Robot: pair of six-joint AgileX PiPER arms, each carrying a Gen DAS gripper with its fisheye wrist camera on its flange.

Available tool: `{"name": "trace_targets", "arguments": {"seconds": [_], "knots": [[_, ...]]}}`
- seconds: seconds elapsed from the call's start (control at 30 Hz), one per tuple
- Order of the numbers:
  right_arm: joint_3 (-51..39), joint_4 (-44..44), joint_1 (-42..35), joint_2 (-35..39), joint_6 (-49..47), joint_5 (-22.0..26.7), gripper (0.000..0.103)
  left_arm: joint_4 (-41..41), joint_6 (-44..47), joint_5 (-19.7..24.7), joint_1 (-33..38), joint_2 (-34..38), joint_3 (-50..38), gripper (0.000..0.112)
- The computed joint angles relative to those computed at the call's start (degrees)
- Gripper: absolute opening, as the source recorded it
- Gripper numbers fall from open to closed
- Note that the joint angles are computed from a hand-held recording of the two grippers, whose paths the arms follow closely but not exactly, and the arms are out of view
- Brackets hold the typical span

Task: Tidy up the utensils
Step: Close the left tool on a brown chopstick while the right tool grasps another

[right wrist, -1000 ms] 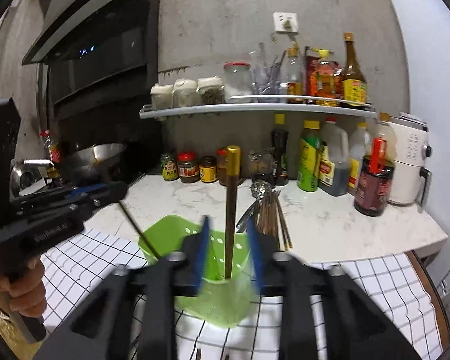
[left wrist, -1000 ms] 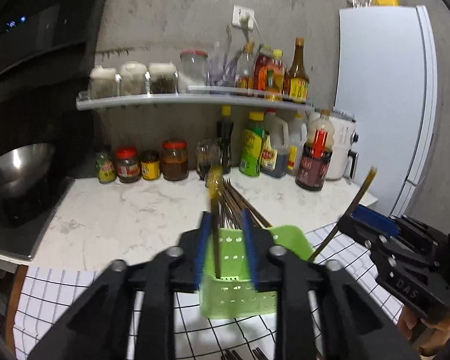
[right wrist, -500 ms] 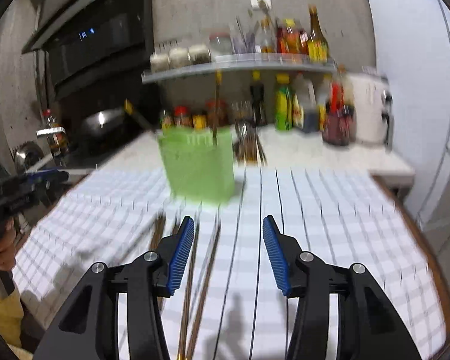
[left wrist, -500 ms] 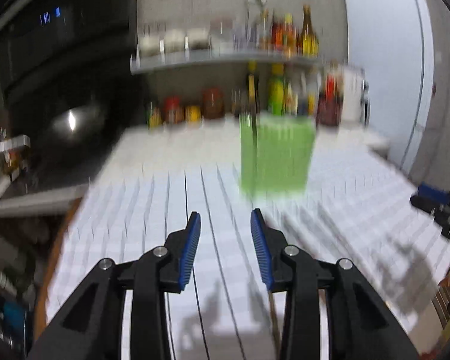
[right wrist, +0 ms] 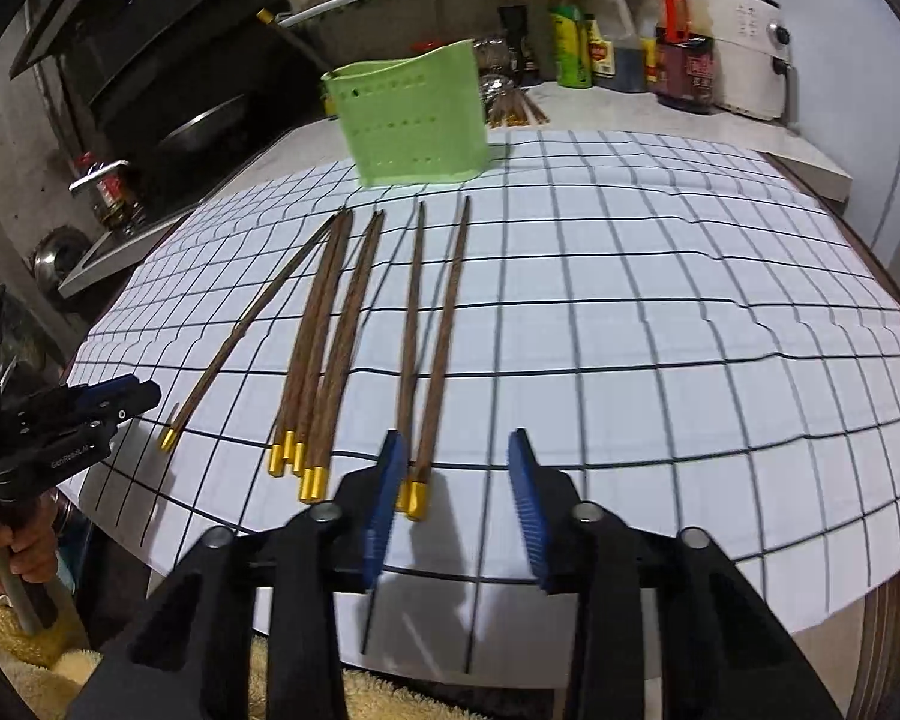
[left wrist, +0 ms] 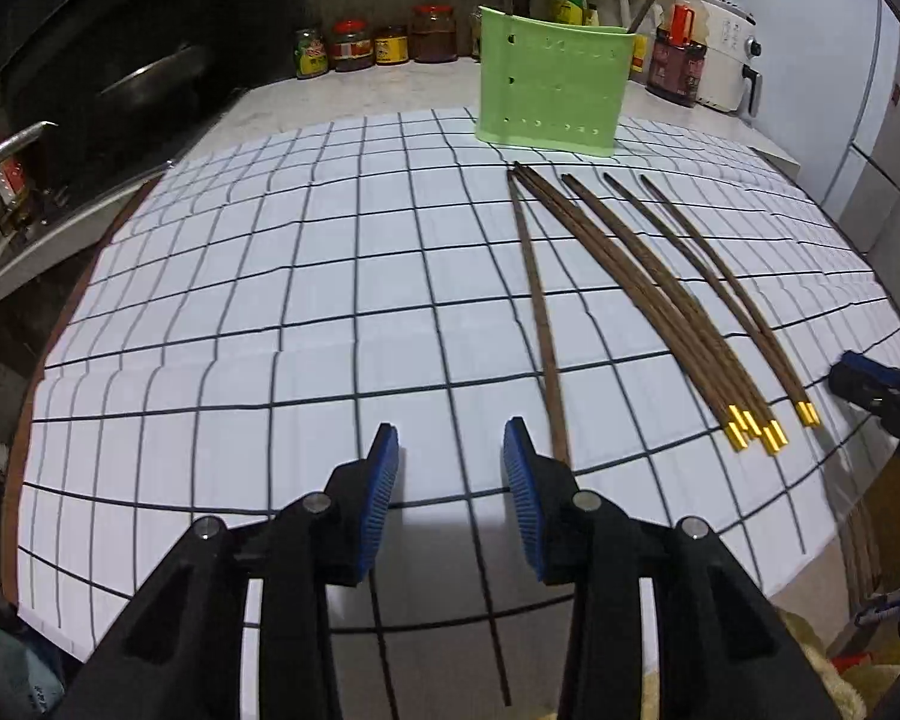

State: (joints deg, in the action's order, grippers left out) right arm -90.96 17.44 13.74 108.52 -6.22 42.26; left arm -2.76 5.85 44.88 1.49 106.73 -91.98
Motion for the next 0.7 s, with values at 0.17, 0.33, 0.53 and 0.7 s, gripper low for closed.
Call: {"name": "trace_targets", "arguments": {"seconds": [0.17, 0.33, 0.53, 0.7], "knots": [[-3.9, -0.5, 0.7, 2.9, 0.1, 1.5, 0.024, -1.1, 1.2, -0.8, -0.3, -0.3, 1.1, 0.036], [-7.4, -2.5, 1.1, 5.6, 1.1, 3.4, 0.018, -2.6, 2.6, -0.3, 0.4, 0.8, 0.0, 0.036], [-10.1, -5.7, 1.4, 7.9, 2.3, 3.8, 0.015, -9.4, 8.6, 0.9, 2.2, 1.6, -1.2, 0.036], [-9.1, -6.3, -0.4, 7.7, 3.4, 2.7, 0.009, -16.7, 13.4, 3.6, 3.8, 2.1, -2.5, 0.036]]}}
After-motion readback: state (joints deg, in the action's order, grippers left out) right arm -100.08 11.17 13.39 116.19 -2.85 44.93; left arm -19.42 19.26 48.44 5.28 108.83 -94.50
